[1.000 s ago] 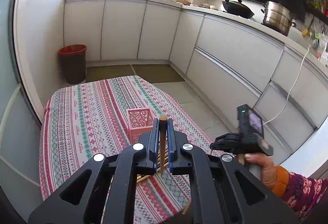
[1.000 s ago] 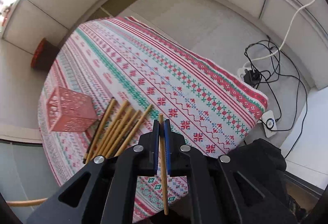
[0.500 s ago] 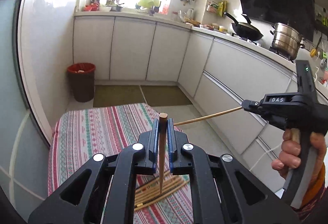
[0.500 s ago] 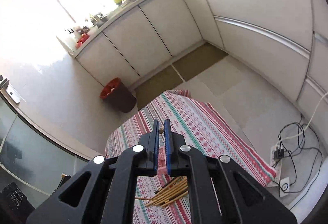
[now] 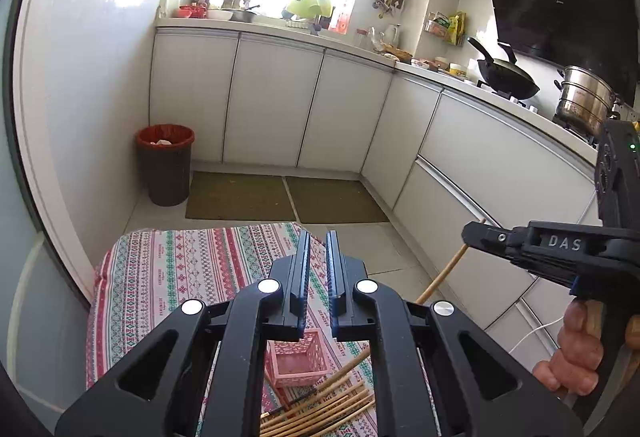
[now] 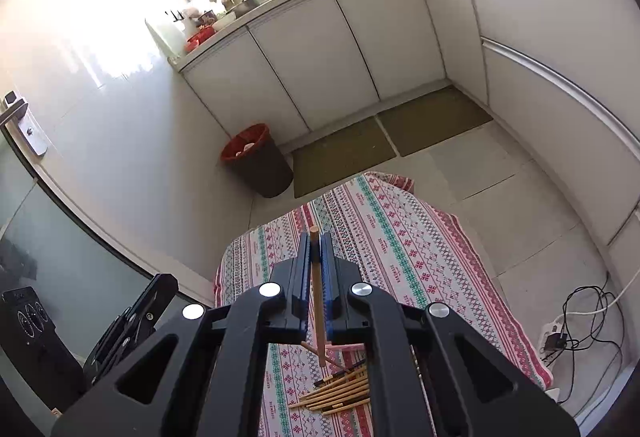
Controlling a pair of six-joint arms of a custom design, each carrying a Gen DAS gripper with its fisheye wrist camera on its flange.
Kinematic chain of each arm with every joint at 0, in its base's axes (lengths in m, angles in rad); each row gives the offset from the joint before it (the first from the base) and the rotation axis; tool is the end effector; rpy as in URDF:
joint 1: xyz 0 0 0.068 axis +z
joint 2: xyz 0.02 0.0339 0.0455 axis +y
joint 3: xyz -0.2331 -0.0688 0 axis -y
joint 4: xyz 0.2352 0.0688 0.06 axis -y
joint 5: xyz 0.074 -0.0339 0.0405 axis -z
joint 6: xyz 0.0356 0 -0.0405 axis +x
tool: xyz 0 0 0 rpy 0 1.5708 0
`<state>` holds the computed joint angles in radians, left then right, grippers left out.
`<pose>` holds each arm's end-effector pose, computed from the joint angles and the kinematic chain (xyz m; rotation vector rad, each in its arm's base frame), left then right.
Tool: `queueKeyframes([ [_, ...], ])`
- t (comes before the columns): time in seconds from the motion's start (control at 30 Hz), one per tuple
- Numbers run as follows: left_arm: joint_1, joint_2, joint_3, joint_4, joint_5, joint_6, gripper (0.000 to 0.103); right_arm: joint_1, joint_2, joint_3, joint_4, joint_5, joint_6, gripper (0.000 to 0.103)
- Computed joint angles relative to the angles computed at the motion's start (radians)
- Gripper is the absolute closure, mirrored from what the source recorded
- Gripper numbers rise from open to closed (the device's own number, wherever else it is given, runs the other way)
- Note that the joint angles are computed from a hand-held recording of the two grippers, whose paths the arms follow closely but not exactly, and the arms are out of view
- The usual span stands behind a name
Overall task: Organize utensils
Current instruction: 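Carry both held chopsticks upright above the pink lattice cup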
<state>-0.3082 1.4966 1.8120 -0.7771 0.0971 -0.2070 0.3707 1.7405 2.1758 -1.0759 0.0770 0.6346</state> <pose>0.2902 -0.0960 0.4272 0.1657 2.0495 -0.4209 0.3133 0.1189 0.4314 0.3391 2.2244 0.4679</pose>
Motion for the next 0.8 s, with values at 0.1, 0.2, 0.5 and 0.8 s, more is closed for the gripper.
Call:
queueKeyframes([
  [0.1, 0.035, -0.009, -0.018, 0.011, 0.027, -0.011, 0.095, 0.007, 0.045, 0.030, -0.002, 0.011, -0.009, 0.098],
  [0.2, 0.094, 0.024, -0.016, -0.029, 0.022, -0.032, 0.082, 0.015, 0.116, 0.099, -0.021, 0.008, -0.011, 0.098],
  [0.5, 0.296, 0.622, 0.224, -0.306, -0.020, -0.202, 0.056, 0.010, 0.190, 0.154, -0.037, -0.026, -0.006, 0.098],
  [0.8, 0.319, 1.034, 0.654, -0.408, -0.076, -0.339, 0.056, -0.016, 0.334, 0.334, -0.099, -0.068, -0.030, 0.098],
])
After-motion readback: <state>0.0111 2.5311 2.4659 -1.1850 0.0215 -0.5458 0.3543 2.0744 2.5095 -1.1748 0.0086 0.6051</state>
